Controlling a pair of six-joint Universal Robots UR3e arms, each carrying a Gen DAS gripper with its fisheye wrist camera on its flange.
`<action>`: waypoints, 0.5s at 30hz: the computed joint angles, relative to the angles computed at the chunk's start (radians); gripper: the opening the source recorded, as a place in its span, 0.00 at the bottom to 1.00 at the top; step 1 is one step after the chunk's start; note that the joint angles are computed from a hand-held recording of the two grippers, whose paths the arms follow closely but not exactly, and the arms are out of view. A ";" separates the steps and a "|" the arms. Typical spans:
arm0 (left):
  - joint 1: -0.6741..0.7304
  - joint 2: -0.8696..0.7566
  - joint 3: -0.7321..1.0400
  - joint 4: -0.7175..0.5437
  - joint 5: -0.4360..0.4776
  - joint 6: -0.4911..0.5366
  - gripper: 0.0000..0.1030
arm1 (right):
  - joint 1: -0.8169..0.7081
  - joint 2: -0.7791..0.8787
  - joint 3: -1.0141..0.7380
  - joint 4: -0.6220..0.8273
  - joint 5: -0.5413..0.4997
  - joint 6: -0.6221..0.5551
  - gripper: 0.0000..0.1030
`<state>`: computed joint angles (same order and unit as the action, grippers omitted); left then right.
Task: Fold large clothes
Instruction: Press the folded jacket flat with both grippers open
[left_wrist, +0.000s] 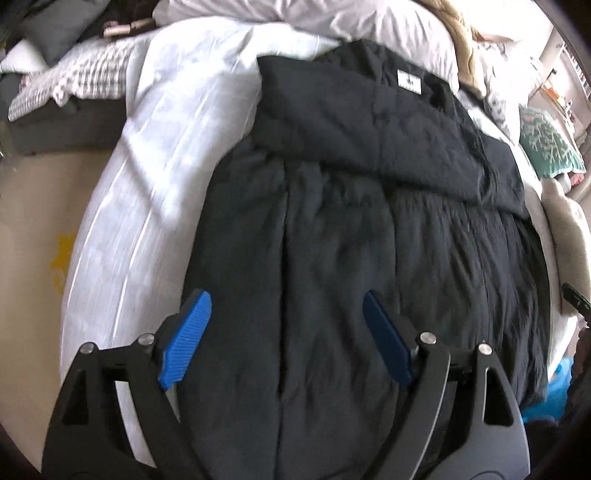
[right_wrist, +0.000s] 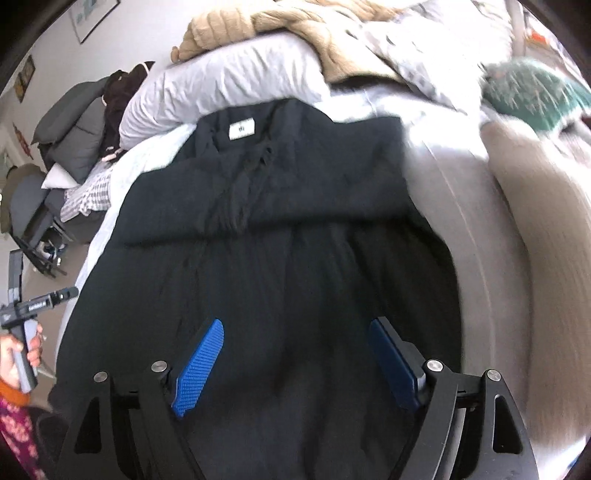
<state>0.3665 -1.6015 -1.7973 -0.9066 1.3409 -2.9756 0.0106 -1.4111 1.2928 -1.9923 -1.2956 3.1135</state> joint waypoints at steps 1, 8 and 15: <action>0.021 0.025 -0.018 -0.026 -0.012 0.026 0.82 | -0.025 -0.056 0.056 0.021 0.004 -0.022 0.81; 0.172 0.219 -0.110 -0.293 -0.088 0.221 0.82 | -0.339 -0.373 0.314 0.314 0.274 -0.108 0.81; 0.285 0.270 -0.080 -0.532 -0.088 0.396 0.82 | -0.512 -0.566 0.373 0.631 0.245 -0.295 0.81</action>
<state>0.6510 -1.3319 -1.8769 -1.4388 1.2534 -2.5793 -0.5009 -1.9768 1.6655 -1.3616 -1.0504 2.8188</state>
